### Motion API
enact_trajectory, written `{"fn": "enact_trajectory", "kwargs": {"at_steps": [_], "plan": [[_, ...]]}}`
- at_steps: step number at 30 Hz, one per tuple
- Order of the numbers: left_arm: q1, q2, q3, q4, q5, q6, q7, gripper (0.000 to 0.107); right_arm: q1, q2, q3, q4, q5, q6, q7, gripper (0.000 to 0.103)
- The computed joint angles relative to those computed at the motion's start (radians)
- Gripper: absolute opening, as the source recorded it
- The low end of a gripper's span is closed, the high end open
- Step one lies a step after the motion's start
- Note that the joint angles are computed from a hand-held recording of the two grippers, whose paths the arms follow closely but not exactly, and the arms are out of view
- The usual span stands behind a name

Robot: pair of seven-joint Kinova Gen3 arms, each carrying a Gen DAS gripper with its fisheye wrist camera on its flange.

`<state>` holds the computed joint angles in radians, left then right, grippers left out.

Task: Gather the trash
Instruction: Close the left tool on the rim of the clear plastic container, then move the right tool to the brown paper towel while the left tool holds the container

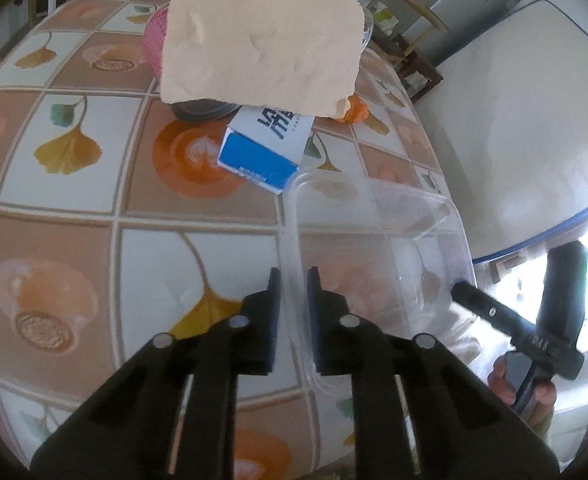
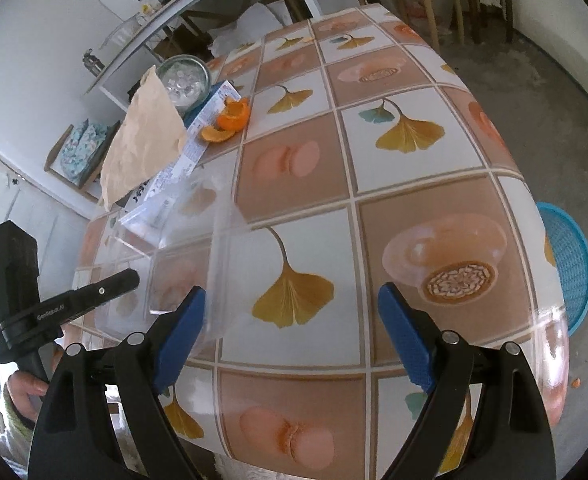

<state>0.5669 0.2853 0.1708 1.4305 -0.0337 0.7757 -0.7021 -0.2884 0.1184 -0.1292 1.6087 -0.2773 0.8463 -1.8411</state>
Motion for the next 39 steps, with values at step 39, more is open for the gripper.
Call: {"fn": "enact_trajectory", "kwargs": {"at_steps": [39], "plan": [[0.018, -0.119, 0.027, 0.095, -0.271, 0.198, 0.259, 0.03, -0.239, 0.103, 0.001, -0.161, 0.52, 0.236, -0.317, 0.097]]}}
